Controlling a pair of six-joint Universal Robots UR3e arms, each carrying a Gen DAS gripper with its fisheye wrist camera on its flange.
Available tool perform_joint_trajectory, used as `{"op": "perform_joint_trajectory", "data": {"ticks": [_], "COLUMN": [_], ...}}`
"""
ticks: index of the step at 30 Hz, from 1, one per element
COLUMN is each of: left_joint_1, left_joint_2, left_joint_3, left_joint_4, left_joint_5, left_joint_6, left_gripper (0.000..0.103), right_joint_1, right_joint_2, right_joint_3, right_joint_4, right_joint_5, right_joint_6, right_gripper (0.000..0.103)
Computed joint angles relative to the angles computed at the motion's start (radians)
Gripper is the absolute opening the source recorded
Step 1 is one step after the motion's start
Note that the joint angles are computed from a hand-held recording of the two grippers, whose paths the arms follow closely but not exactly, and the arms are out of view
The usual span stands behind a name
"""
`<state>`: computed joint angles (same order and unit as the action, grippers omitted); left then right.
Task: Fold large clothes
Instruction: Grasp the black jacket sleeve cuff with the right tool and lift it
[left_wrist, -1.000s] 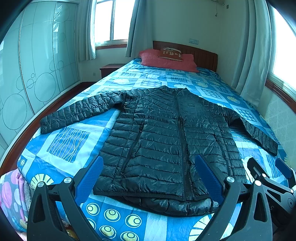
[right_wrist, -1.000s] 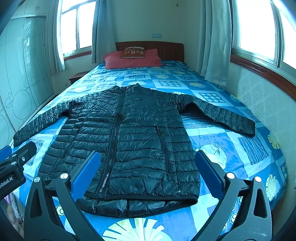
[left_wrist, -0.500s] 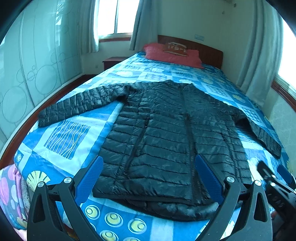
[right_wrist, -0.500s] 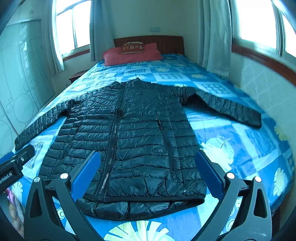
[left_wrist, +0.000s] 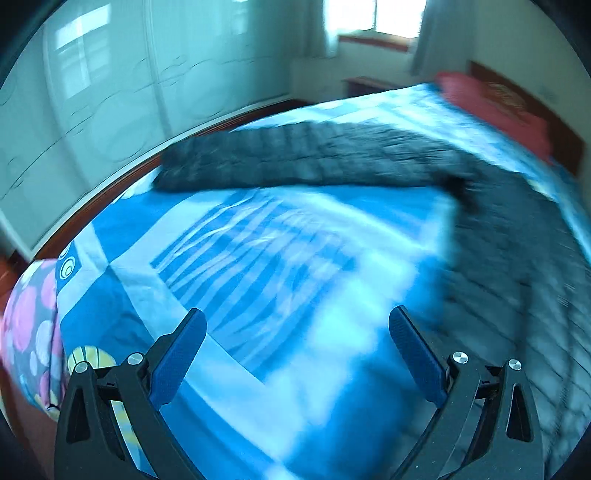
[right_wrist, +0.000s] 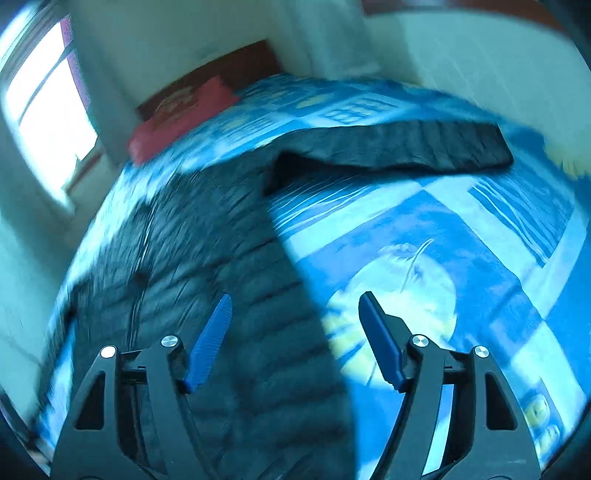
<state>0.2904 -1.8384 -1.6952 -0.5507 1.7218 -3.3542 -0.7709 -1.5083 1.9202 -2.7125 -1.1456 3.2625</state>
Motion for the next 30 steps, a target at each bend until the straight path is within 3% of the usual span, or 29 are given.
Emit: {"op": "perform_joint_trajectory", "data": {"ticks": [3,7,15,17,22,24,25,26,27,30], "left_joint_1": [0.062,0.087,0.071,0.067,0.057,0.056,0.055,0.055,0.054,0.053], "left_joint_2": [-0.079,-0.145,-0.173,-0.195,-0.216,-0.215,-0.217,-0.215,-0.217,-0.222], "left_joint_3": [0.03,0.044,0.041,0.064,0.076,0.075,0.076,0.074,0.078,0.082], "left_joint_4": [0.02,0.057,0.102,0.102,0.108,0.108,0.109,0.108,0.107,0.109], "left_joint_5": [0.005,0.051,0.076,0.079,0.1,0.102,0.104,0.105,0.108,0.113], "left_joint_6": [-0.025,-0.053,-0.093,-0.096,-0.094,-0.095,-0.095,-0.094,-0.093,-0.091], "left_gripper": [0.098,0.098,0.099,0.099,0.099,0.099,0.099,0.099,0.099,0.099], "right_joint_1": [-0.128,-0.245,-0.345,-0.339,-0.299,-0.293,-0.287,-0.291,-0.296,-0.308], "right_joint_2": [0.139,0.35,0.734,0.791,0.903,0.938,0.943,0.956,0.979,0.992], "right_joint_3": [-0.049,-0.188,-0.541,-0.606,-0.811,-0.882,-0.897,-0.921,-0.96,-0.989], "right_joint_4": [-0.112,-0.226,-0.32,-0.372,-0.337,-0.305,-0.288,-0.274,-0.249,-0.229], "right_joint_5": [0.077,0.098,0.175,0.145,0.063,0.036,0.008,0.005,0.022,0.05], "right_joint_6": [0.091,0.21,0.447,0.484,0.471,0.459,0.455,0.45,0.451,0.453], "right_gripper": [0.072,0.072,0.072,0.072,0.072,0.062,0.045,0.02,0.009,0.007]}}
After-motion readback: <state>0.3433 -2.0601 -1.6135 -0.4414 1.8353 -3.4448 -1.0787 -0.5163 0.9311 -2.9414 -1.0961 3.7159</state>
